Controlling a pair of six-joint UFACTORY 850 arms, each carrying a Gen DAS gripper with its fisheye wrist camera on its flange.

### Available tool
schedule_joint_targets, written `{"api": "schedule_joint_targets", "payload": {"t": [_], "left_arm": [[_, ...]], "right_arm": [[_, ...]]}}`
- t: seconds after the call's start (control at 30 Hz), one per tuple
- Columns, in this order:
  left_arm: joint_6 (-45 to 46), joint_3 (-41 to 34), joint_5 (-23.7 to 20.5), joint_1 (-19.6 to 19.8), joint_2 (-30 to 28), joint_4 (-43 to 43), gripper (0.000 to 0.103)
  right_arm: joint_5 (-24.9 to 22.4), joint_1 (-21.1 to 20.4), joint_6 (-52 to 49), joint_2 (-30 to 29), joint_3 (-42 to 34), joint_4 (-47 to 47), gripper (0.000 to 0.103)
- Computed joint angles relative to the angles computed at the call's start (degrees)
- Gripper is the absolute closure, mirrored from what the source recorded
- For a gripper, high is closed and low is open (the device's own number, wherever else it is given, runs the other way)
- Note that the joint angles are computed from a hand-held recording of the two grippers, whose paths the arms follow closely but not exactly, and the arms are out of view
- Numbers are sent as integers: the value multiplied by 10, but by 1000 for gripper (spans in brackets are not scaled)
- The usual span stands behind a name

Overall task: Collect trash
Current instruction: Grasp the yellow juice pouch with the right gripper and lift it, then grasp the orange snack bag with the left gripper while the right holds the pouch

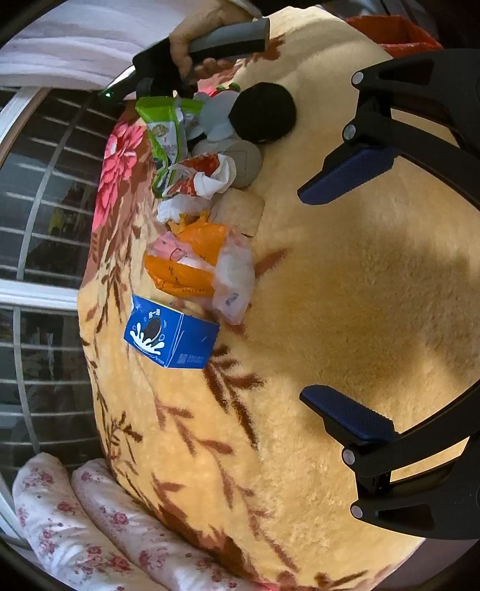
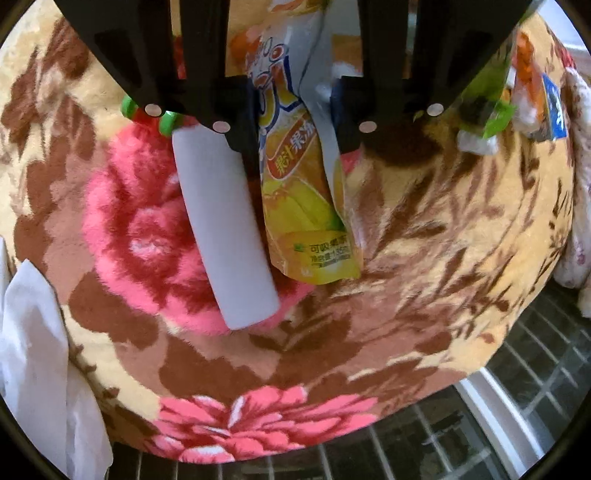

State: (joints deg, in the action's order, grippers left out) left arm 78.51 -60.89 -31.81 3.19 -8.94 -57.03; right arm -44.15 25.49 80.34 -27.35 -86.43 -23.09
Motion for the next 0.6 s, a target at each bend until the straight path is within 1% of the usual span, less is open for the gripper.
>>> {"api": "schedule_joint_targets", "payload": {"t": [0.07, 0.13, 0.17, 0.2, 0.23, 0.27, 0.33, 0.4, 0.43, 0.5, 0.6], "left_arm": [[23, 0, -15, 6, 2, -8, 7], [58, -5, -48, 17, 0, -26, 7], [77, -10, -71, 24, -2, -35, 7], [89, -14, -90, 28, -4, -42, 7], [105, -23, -124, 37, -11, -49, 7], [108, -32, -145, 41, -17, -49, 7], [97, -49, -162, 38, -25, -46, 7], [85, -67, -173, 25, -33, -36, 7], [81, -82, -179, 15, -42, -30, 7], [76, -98, -166, -4, -54, -24, 7], [32, -142, -138, -36, -92, 22, 7]], "right_arm": [[16, 15, 27, 24, 19, -46, 75], [23, 36, 85, 60, 46, -122, 75], [28, 46, 114, 77, 61, -157, 75], [25, 60, 145, 96, 76, -195, 74], [18, 75, 174, 112, 88, -229, 74], [14, 92, 203, 130, 103, -266, 74], [8, 126, 248, 162, 135, -322, 74], [8, 163, 292, 183, 165, -361, 74], [15, 180, 313, 190, 181, -373, 74], [24, 201, 348, 195, 199, -384, 74], [40, 223, 405, 199, 225, -400, 73]]}}
